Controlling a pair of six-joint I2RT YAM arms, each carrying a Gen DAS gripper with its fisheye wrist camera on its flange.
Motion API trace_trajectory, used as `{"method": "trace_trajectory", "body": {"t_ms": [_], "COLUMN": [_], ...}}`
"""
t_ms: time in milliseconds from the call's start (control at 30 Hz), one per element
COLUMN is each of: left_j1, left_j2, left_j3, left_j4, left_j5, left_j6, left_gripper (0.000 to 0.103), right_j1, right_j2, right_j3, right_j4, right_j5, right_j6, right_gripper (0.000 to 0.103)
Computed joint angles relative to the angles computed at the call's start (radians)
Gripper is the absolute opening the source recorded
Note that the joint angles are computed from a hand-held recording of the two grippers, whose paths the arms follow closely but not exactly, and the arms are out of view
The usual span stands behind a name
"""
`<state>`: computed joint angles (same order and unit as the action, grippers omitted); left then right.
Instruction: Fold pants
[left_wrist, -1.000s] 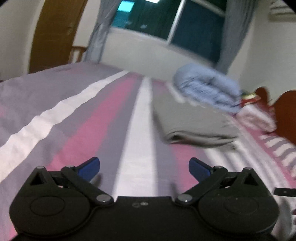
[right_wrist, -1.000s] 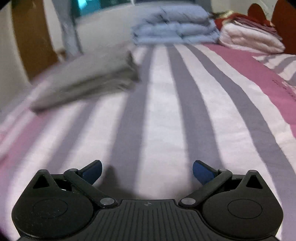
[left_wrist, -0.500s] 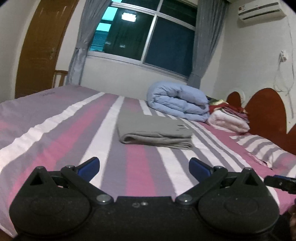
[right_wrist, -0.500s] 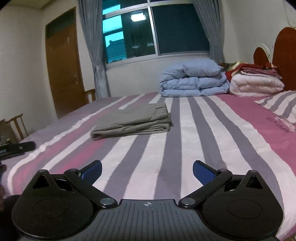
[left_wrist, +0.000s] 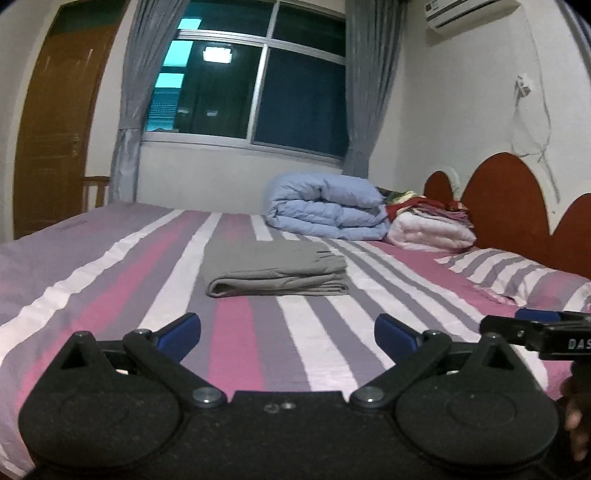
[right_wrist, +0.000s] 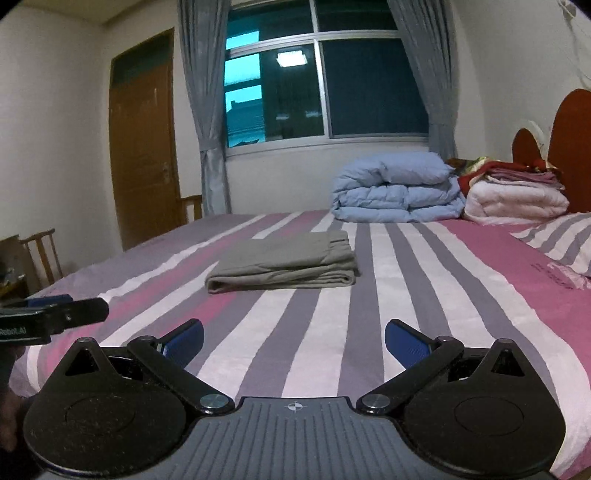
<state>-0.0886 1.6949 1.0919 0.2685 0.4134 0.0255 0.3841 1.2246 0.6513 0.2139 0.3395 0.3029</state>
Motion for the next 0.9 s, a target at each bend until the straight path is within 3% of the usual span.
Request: {"method": "trace_trajectory", "body": {"t_ms": [900], "left_j1": [0.002], "left_j2": [-0.021], "left_j3": [-0.01], "left_j4": [-0.02], "left_j5": [-0.013], "left_j6": [0.004], "left_gripper": [0.096], "right_j1": [-0.019], "right_j2": [0.025], "right_j3": [0.008], "right_j4": [-0.004], "right_j5": [-0.026], "right_j6": [0.001], "right_gripper": [0.103]}}
